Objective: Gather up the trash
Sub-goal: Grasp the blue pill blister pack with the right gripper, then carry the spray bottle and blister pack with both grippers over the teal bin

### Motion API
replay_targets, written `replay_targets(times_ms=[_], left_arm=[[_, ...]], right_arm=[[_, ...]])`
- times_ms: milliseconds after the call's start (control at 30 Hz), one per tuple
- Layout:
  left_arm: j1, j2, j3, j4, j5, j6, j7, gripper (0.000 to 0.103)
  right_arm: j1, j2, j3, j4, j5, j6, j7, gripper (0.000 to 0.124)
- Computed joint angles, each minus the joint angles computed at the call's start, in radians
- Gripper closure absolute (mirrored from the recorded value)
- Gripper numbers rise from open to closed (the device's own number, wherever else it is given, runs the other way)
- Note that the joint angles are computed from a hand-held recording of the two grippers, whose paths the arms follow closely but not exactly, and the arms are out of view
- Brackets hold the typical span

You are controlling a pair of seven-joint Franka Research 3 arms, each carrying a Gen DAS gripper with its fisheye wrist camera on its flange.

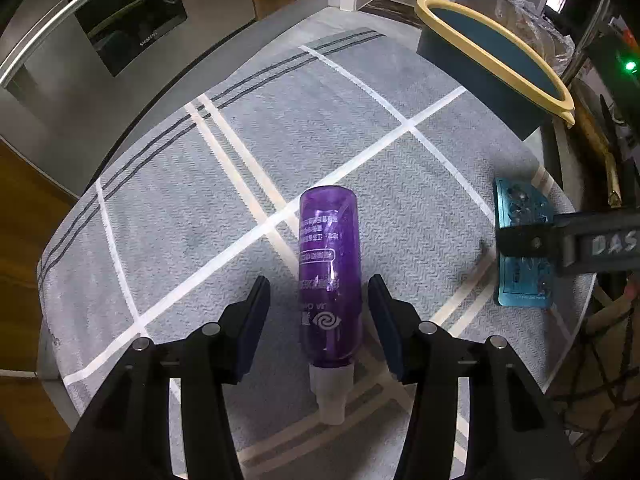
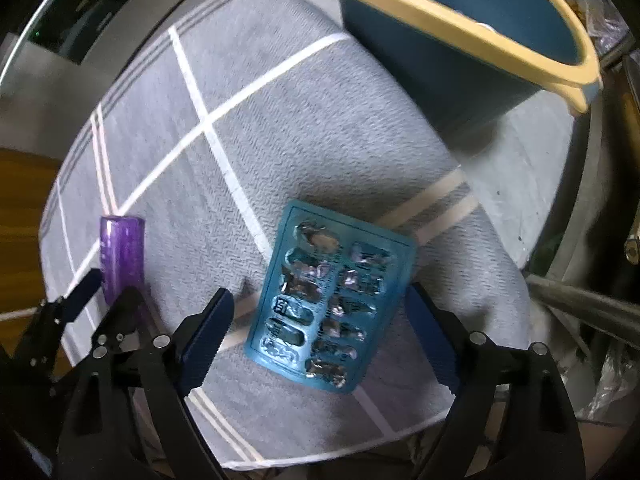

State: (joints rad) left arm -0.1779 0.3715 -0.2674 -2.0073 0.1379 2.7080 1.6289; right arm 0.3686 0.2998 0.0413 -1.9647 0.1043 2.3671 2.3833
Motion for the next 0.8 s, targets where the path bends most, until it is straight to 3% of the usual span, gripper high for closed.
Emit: replay_targets(times_ms=[100, 200, 333, 500, 800], left_arm=[[0.001, 0.003, -0.004, -0.001, 0.002, -0.003, 0.011, 0.052], [-0.018, 0.013, 0.013, 0.008, 0.035, -0.016, 0.0, 0.055], [-0.006, 0.026, 0.0, 0.023, 0.022, -0.028, 0.01, 0.071], [-0.007, 0.017, 0.0, 0.012, 0.022, 0.003, 0.002, 0.071], [0.066, -0.047, -0.073, -0.032, -0.142, 0.092, 0.084, 0.071]], right_arm=[[0.021, 0.022, -0.009, 0.037, -0.065, -0.038, 0.01, 0.039], [0.042, 0.038, -0.02, 0.072, -0.14, -0.083, 0.017, 0.052], [0.028, 0.027, -0.013, 0.053, -0.119, -0.048, -0.009, 0.054], [0.029, 0.006, -0.018, 0.04, -0.138, -0.006, -0.012, 0.054], [0.011, -0.074, -0.03, -0.022, -0.198, 0.096, 0.005, 0.054]])
